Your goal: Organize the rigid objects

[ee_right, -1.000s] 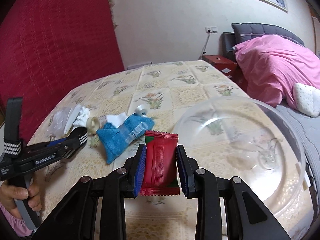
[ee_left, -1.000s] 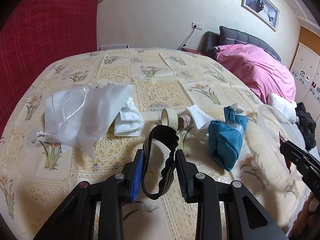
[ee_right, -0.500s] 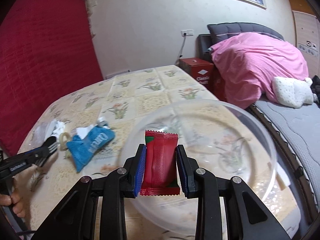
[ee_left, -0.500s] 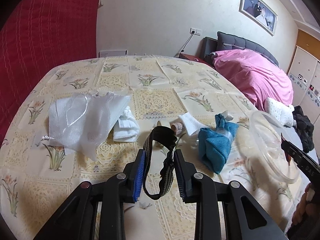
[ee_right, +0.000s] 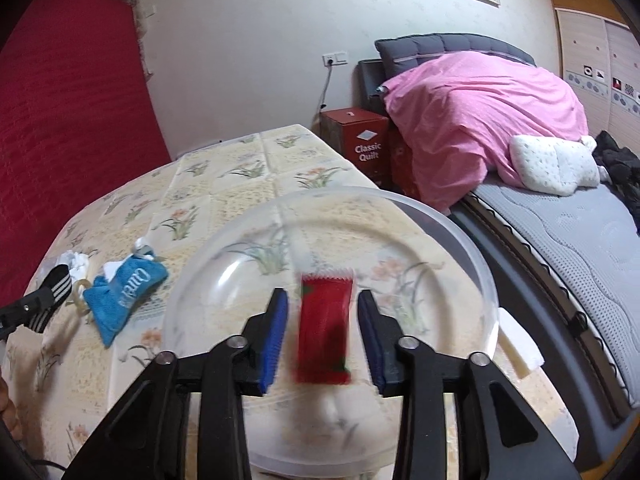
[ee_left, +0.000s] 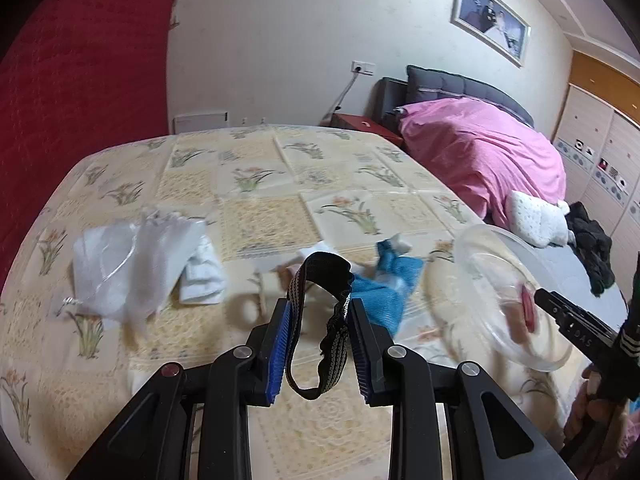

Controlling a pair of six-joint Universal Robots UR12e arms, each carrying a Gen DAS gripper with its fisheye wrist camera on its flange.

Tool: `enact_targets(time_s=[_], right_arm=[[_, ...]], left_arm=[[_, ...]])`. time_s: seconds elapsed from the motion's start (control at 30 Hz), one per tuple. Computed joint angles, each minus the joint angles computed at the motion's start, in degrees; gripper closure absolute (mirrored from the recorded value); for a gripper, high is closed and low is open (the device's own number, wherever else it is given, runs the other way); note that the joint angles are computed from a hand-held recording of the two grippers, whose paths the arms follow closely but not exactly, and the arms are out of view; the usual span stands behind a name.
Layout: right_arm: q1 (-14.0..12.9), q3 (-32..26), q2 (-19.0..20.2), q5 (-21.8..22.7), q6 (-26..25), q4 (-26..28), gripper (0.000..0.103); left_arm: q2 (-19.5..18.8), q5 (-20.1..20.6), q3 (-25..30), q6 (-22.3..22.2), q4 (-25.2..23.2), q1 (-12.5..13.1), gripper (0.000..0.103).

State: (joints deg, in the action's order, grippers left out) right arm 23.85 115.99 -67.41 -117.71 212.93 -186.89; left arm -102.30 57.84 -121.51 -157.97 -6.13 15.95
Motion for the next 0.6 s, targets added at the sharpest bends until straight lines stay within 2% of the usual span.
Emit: enact_targets(time_s=[0.47,0.6], right_arm=[[-0.5,1.5,-0.7,-0.3,0.3,-1.3,0.060],[-0.5,1.5,-0.6,-0.6,0.6,-1.5,0.056]], left_arm=[[0.4,-3.3,0.9,4.1,-3.4,-3.7,0.072],[0.4,-4.1,1.4,5.8,-5.0,-5.1,0.072]])
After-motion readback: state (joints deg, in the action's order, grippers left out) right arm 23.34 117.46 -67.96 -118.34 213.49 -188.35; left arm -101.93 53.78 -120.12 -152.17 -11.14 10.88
